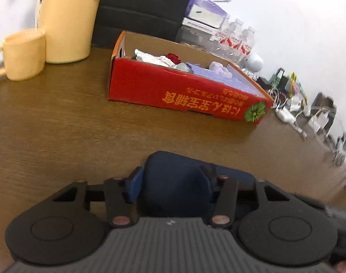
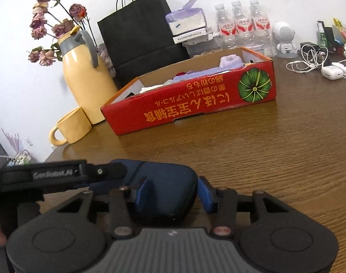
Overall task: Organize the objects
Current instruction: 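Grasp the navy blue pouch with both grippers, then carry the pouch into the box and open both grippers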
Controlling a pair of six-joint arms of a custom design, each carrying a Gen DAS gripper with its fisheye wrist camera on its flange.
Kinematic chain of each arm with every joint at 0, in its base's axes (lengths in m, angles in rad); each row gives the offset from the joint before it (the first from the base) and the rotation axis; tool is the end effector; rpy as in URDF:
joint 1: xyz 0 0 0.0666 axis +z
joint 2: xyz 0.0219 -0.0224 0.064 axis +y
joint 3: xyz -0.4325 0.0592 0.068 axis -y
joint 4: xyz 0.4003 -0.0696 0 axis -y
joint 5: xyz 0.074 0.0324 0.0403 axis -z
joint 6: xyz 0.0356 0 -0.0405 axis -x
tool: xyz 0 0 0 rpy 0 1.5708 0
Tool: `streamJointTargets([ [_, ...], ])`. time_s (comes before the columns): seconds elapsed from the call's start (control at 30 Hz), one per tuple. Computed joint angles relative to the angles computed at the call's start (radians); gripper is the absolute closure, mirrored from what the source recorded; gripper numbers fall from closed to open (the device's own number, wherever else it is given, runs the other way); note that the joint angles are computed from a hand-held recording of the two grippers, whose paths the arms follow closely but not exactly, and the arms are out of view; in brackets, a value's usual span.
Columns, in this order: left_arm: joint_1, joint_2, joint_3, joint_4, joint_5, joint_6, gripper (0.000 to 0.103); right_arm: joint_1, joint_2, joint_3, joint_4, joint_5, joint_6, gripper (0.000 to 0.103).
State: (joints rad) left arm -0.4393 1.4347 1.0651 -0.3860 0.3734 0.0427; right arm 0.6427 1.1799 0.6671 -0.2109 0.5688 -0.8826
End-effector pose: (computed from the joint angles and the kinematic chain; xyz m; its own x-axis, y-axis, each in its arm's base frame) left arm 0.4303 -0.2170 0.3501 -0.6472 0.2602 -0.7165 0.6092 0.7415 -0.2810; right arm 0.2892 0.1921 0.2910 -0.4772 0.4557 -0.7514 0.2939 0.8886 0.3523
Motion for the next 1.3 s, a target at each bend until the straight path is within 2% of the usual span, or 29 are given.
streamJointTargets([
  [0.13,-0.020,-0.087,-0.067,-0.015,-0.019,0.001,0.063,0.006,-0.044,0.018,-0.115,-0.002,-0.049,0.065],
  [0.3,-0.029,-0.219,-0.178,0.002,-0.007,0.012,0.068,0.106,-0.145,-0.022,-0.212,0.066,-0.162,0.067],
  [0.47,-0.032,-0.382,-0.278,0.001,0.007,0.036,0.068,0.328,-0.185,-0.010,-0.381,0.271,-0.313,0.067],
  [0.6,-0.048,-0.504,-0.322,-0.010,-0.001,0.020,0.068,0.507,-0.173,0.038,-0.584,0.440,-0.490,0.067],
  [0.7,-0.062,-0.540,-0.325,0.000,-0.006,0.017,0.068,0.568,-0.172,0.067,-0.688,0.507,-0.580,0.067],
  [0.77,-0.061,-0.533,-0.314,0.017,-0.001,0.019,0.068,0.577,-0.181,0.076,-0.711,0.537,-0.578,0.067],
  [0.83,-0.063,-0.512,-0.294,0.041,-0.001,0.018,0.068,0.562,-0.195,0.081,-0.698,0.551,-0.526,0.067],
  [0.87,-0.059,-0.494,-0.279,0.057,0.004,0.011,0.068,0.542,-0.203,0.083,-0.666,0.552,-0.471,0.067],
  [0.97,-0.054,-0.418,-0.208,0.098,0.013,0.000,0.068,0.451,-0.246,0.078,-0.509,0.529,-0.238,0.067],
  [1.03,-0.051,-0.350,-0.140,0.126,0.011,-0.015,0.068,0.345,-0.277,0.076,-0.374,0.461,-0.041,0.067],
  [1.1,-0.055,-0.266,-0.048,0.152,0.003,-0.032,0.068,0.214,-0.285,0.091,-0.252,0.361,0.149,0.067],
  [1.17,-0.053,-0.158,0.071,0.133,0.003,-0.017,0.068,0.075,-0.264,0.133,-0.182,0.236,0.302,0.067],
  [1.23,-0.059,-0.050,0.198,0.093,-0.011,0.006,0.069,-0.084,-0.212,0.199,-0.148,0.069,0.428,0.067],
  [1.3,-0.066,0.060,0.328,0.051,-0.049,0.027,0.069,-0.240,-0.124,0.281,-0.142,-0.101,0.492,0.067],
])
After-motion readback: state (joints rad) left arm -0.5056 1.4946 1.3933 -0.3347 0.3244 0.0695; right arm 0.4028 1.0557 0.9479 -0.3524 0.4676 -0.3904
